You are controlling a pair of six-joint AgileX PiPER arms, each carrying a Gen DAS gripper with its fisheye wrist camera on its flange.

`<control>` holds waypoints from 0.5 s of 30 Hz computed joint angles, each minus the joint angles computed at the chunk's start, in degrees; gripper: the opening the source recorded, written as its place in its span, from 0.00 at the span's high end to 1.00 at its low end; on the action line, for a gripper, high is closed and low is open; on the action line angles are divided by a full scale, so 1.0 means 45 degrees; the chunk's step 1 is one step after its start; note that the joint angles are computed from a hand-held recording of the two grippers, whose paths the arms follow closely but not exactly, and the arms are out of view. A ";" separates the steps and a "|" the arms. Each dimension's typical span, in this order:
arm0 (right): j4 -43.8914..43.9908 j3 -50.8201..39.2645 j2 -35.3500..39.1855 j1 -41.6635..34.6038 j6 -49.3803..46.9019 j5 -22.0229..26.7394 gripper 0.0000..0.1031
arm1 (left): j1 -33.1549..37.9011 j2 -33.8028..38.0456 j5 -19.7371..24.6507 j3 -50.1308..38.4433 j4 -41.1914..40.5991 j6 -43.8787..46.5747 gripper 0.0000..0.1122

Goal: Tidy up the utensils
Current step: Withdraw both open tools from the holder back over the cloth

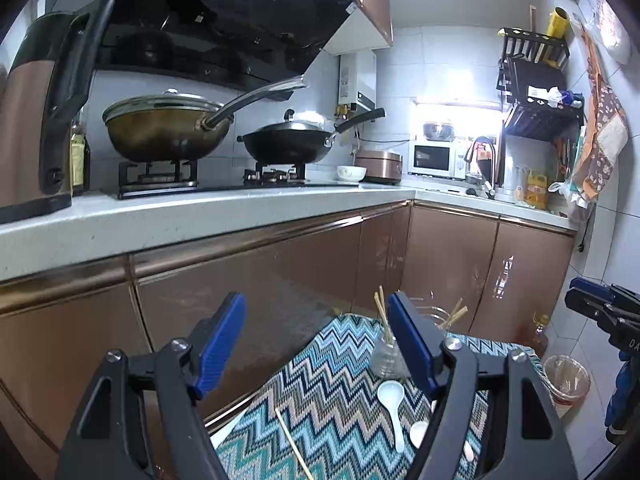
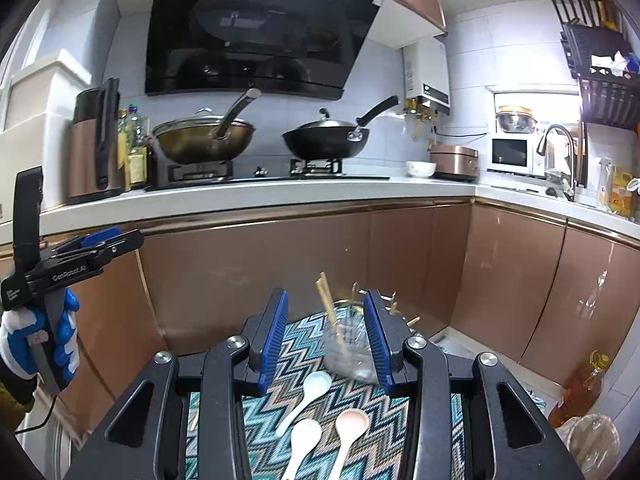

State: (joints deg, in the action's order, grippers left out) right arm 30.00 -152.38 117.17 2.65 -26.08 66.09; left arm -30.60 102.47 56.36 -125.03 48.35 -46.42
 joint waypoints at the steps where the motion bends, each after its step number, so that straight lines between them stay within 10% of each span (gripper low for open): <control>1: 0.0013 0.0884 -0.0479 0.0059 -0.0217 -0.0295 0.62 | -0.0005 -0.0166 -0.0025 0.0264 -0.0038 -0.0087 0.36; 15: -0.0423 0.3949 -0.1853 0.0150 -0.0702 -0.0980 0.62 | 0.0606 -0.1082 -0.0985 0.2700 -0.1235 -0.0862 0.36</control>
